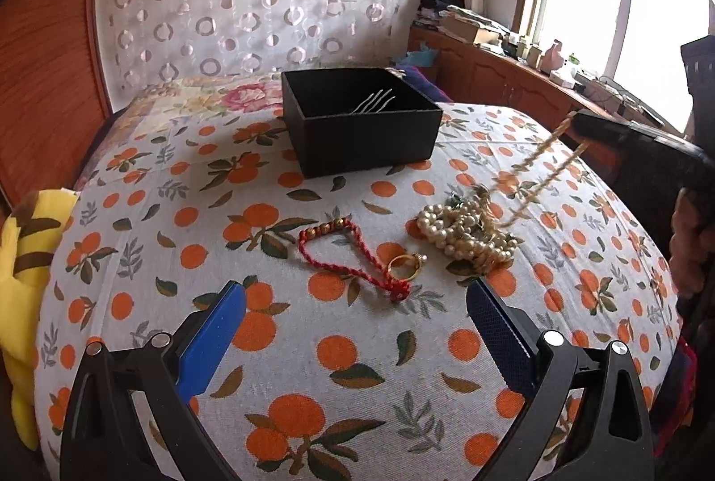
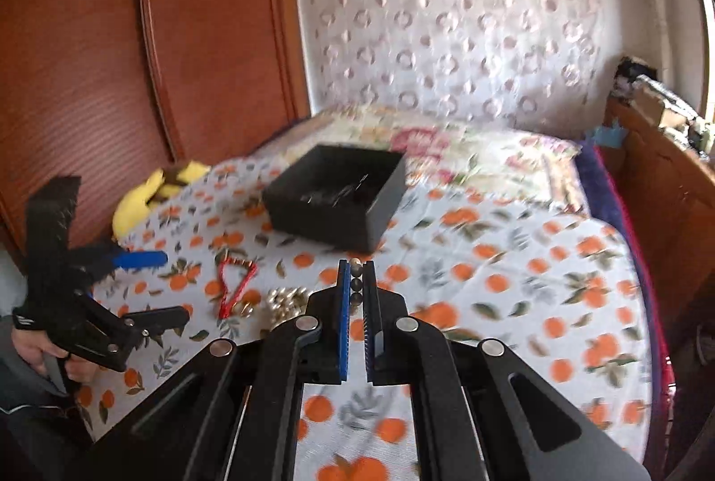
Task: Organize jewelry
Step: 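Grasp the pearl necklace strand with the left tool while the right tool lifts it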
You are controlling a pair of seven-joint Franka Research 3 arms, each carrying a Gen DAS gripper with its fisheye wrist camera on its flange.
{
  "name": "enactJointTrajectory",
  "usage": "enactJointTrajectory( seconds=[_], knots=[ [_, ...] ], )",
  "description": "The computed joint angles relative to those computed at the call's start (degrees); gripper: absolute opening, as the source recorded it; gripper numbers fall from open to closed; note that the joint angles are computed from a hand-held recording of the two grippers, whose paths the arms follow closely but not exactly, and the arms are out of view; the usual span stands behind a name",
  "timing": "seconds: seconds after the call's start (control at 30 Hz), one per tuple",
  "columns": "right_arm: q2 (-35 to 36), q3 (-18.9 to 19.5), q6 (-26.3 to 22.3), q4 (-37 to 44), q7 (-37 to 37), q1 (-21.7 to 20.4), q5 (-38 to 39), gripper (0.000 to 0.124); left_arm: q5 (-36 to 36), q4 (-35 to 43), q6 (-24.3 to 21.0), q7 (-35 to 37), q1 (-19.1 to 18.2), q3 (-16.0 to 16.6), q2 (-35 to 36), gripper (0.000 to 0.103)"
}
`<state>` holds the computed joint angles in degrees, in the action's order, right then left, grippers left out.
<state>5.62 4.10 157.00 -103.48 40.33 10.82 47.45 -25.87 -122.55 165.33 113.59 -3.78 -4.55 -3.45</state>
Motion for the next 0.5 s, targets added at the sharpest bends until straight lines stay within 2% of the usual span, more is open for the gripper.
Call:
enactJointTrajectory(
  seconds=[0.1,0.2,0.27,0.33,0.4,0.5],
  knots=[
    [-1.4,-0.6,0.6,-1.2,-0.8,-0.7,1.2,0.006,-1.2,1.2,-0.2,1.6,-0.4,-0.2,0.7,0.094],
    [-1.8,-1.2,0.2,-2.0,-0.6,-1.1,0.9,0.006,-3.0,3.8,-2.7,3.9,-0.5,-0.7,2.1,0.077],
    [-1.7,-1.4,0.3,-2.5,-0.1,-1.2,0.3,0.006,-2.6,5.8,-4.3,4.0,-0.2,-1.4,3.4,0.068],
    [-1.6,-1.5,0.4,-2.9,0.1,-1.3,0.2,0.006,-3.1,8.7,-6.7,4.3,0.5,-2.1,5.4,0.052],
    [-1.7,-1.6,0.1,-3.2,-0.1,-1.5,0.4,0.006,-2.3,12.1,-9.2,3.0,1.4,-2.9,8.0,0.043],
    [-1.6,-1.3,0.4,-3.6,0.0,-1.3,0.3,0.006,-1.2,15.8,-11.4,1.4,2.7,-4.3,11.0,0.042]
  ],
)
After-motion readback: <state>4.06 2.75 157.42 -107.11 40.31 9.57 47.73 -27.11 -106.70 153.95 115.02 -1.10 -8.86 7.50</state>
